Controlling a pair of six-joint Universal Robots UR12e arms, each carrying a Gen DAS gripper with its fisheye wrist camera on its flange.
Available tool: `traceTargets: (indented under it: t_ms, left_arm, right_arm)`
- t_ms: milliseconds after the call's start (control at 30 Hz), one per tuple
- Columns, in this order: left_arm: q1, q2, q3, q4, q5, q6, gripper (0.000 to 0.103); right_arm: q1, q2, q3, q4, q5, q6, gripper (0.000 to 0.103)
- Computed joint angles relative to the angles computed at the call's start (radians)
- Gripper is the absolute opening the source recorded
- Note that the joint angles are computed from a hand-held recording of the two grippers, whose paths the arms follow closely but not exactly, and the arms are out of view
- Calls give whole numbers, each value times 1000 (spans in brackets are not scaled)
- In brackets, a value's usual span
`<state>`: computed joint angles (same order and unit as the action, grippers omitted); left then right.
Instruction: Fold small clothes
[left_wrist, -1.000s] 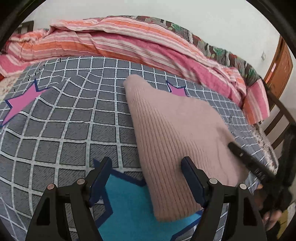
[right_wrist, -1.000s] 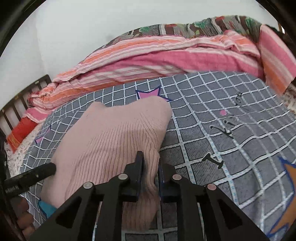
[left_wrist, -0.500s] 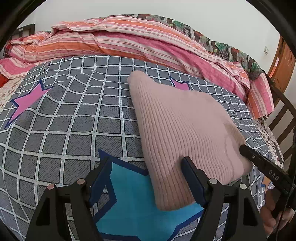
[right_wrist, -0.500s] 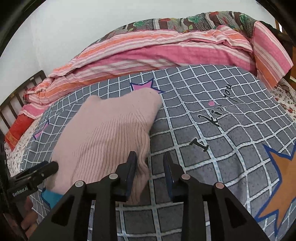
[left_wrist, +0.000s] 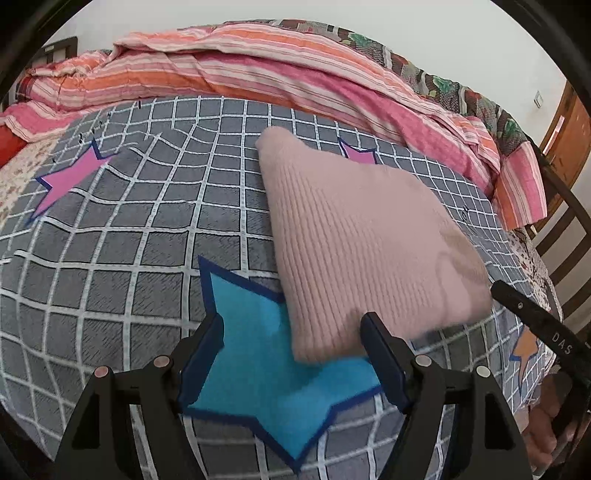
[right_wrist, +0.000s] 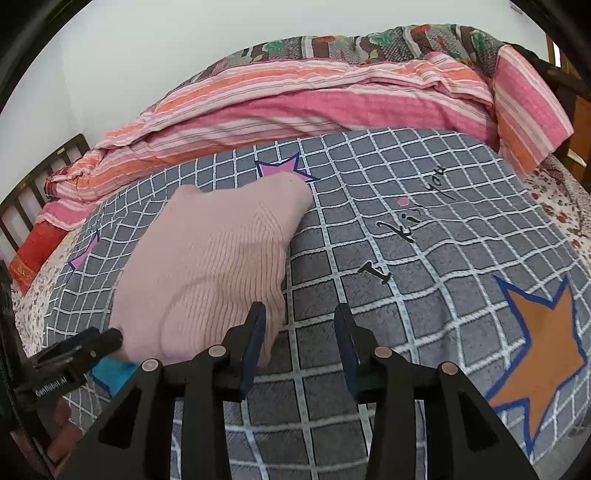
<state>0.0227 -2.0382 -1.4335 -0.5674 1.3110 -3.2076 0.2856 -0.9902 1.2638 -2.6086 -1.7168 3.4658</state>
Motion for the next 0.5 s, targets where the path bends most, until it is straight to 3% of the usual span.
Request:
traceTargets:
  t_ms: [300, 367, 433, 500]
  left_arm:
    - [-9, 90, -49, 33, 31, 31, 75]
    - [-14, 112, -64, 52, 61, 41, 75]
    - [-17, 133, -76, 58, 84, 46, 77]
    - [-16, 154, -90, 62, 96, 50, 78]
  right_arm:
    - [25, -69, 37, 31, -110, -3, 46]
    - [31, -92, 60, 9, -123, -7, 68]
    - [43, -112, 81, -30, -153, -25, 81]
    - [55, -127, 100, -67, -183, -45, 88]
